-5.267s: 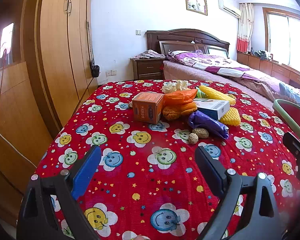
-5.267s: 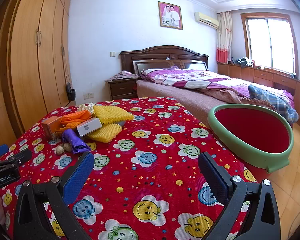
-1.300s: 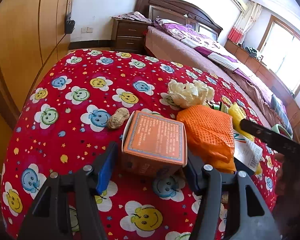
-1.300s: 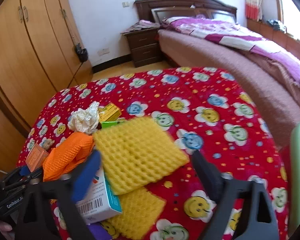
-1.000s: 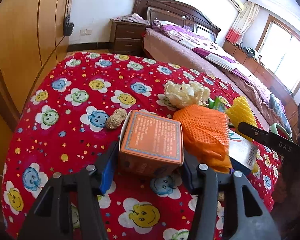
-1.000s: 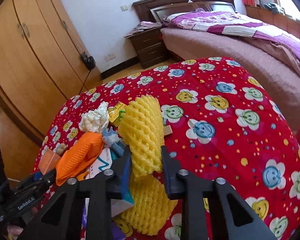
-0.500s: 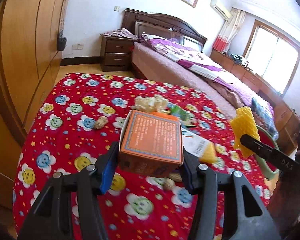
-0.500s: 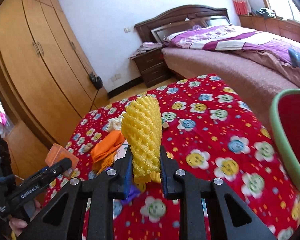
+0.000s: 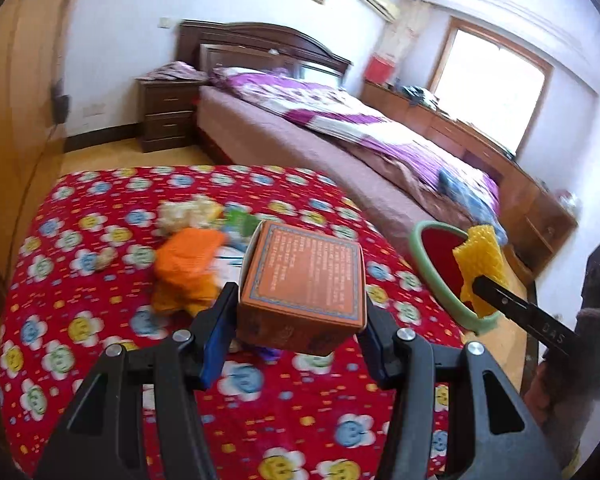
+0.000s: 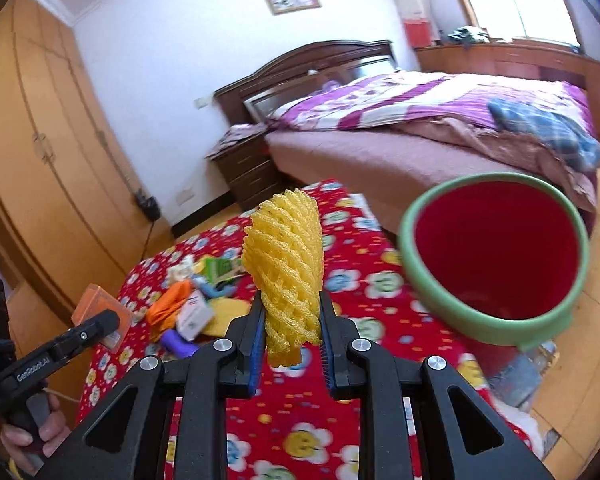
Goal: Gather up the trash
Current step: 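Carry both items over the red bucket and open both tools to drop them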
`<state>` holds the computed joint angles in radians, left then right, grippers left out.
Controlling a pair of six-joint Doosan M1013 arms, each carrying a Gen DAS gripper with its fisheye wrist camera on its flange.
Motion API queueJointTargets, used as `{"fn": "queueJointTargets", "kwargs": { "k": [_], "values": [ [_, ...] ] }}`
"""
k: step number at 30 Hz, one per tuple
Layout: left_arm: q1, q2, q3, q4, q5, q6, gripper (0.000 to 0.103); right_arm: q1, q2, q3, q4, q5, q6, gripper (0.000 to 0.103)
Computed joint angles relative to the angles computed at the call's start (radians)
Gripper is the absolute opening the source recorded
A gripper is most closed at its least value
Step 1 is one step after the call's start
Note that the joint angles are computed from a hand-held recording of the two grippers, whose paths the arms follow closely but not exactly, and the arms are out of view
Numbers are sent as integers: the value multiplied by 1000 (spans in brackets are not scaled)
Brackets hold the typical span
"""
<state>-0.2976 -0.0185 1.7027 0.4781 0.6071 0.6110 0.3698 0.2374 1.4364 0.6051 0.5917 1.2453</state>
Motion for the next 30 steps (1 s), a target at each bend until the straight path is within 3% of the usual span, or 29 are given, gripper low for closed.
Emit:
{"fn": "queueJointTargets", "kwargs": {
  "k": [9,21,30],
  "values": [
    [-31,120,-117,-178,-22,234,56,-68,7,24,-74,-59,108,24],
    [-66,314,-328,-423,43,527,56,-148,49,9,-167,-72,228,25],
    [-88,399,-429,-427,93,607,56,-174,78,-4,-95,-44,172,27]
  ]
}}
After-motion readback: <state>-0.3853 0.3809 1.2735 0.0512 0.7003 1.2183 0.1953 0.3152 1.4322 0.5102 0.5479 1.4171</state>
